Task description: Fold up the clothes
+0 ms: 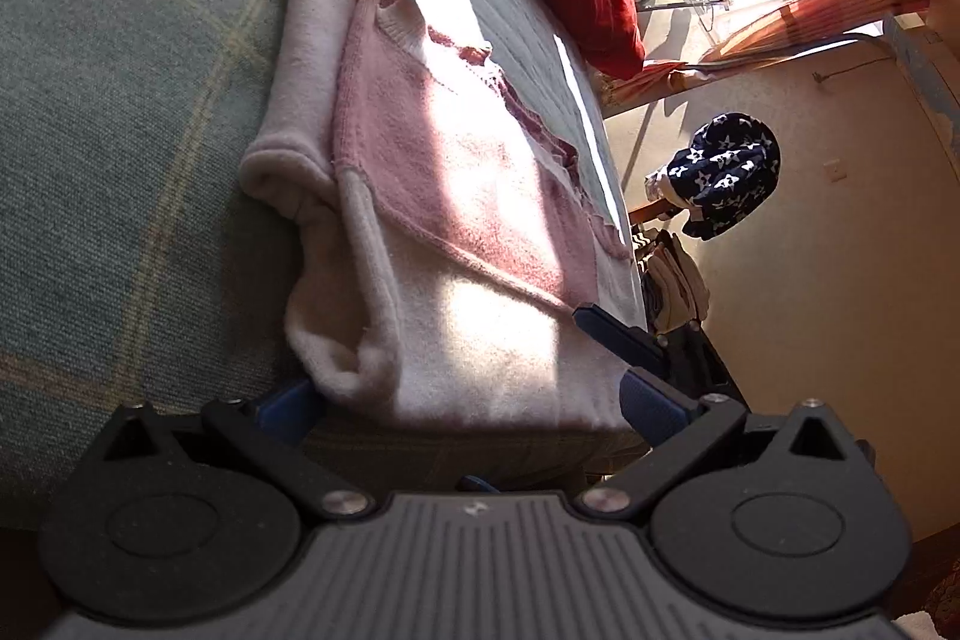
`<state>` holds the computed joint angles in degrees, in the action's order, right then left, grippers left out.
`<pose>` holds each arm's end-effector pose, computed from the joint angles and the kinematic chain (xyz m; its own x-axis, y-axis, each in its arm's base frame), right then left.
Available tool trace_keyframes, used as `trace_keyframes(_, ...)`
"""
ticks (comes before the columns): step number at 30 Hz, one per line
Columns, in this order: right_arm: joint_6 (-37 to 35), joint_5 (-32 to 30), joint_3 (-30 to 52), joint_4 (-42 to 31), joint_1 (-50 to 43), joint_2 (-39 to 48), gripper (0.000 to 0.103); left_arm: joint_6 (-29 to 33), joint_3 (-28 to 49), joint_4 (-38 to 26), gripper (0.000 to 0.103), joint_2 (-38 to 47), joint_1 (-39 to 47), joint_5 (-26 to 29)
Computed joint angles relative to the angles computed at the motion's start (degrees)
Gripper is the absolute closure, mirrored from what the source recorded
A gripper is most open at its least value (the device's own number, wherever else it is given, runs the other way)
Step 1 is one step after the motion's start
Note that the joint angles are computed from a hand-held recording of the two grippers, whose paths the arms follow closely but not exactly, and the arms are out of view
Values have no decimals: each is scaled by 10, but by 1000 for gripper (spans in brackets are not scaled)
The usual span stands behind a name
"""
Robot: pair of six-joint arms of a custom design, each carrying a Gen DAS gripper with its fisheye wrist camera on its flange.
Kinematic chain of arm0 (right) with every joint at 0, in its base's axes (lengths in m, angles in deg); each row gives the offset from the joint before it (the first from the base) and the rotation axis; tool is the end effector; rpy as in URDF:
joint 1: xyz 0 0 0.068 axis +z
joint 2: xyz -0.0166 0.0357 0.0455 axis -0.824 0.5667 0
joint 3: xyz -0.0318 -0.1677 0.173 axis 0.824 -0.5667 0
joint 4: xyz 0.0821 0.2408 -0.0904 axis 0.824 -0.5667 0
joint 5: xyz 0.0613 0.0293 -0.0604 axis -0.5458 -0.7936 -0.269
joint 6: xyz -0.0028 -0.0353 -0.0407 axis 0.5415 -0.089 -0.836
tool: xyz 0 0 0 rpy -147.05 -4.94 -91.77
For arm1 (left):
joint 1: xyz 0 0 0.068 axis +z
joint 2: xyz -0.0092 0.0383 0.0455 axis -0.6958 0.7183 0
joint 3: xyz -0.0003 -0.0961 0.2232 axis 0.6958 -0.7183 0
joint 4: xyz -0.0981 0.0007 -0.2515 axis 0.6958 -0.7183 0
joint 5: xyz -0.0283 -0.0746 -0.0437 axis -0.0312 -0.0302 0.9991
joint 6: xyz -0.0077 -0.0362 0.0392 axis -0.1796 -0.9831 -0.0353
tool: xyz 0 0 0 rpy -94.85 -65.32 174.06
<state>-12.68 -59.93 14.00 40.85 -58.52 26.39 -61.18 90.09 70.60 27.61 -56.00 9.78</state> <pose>0.2503 0.0046 0.1217 -0.2152 -0.6621 -0.7179 -0.7486 0.5839 -0.3141 0.3133 -0.0920 0.0947 -0.9350 -0.2455 -0.2559 0.0837 0.5485 -0.8320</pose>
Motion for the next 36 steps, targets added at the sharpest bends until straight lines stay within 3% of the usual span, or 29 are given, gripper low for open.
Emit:
trace_keyframes(6,-5,141,-57,192,118,48,0,2,1,1,1,-14,0,9)
trace_keyframes(11,-50,291,-115,445,212,137,3,52,7,-64,1,-55,5,-3)
trace_keyframes(16,-25,323,-132,440,228,120,13,103,31,-106,1,-73,38,-32)
trace_keyframes(20,-36,346,-123,492,246,169,21,108,125,-112,1,20,57,-50)
trace_keyframes(26,-7,315,-98,346,232,108,44,150,335,-192,2,202,47,-67)
trace_keyframes(32,35,255,-74,237,185,71,46,158,486,-251,2,320,37,-21)
trace_keyframes(36,39,246,-63,234,185,84,46,188,603,-312,2,388,23,-26)
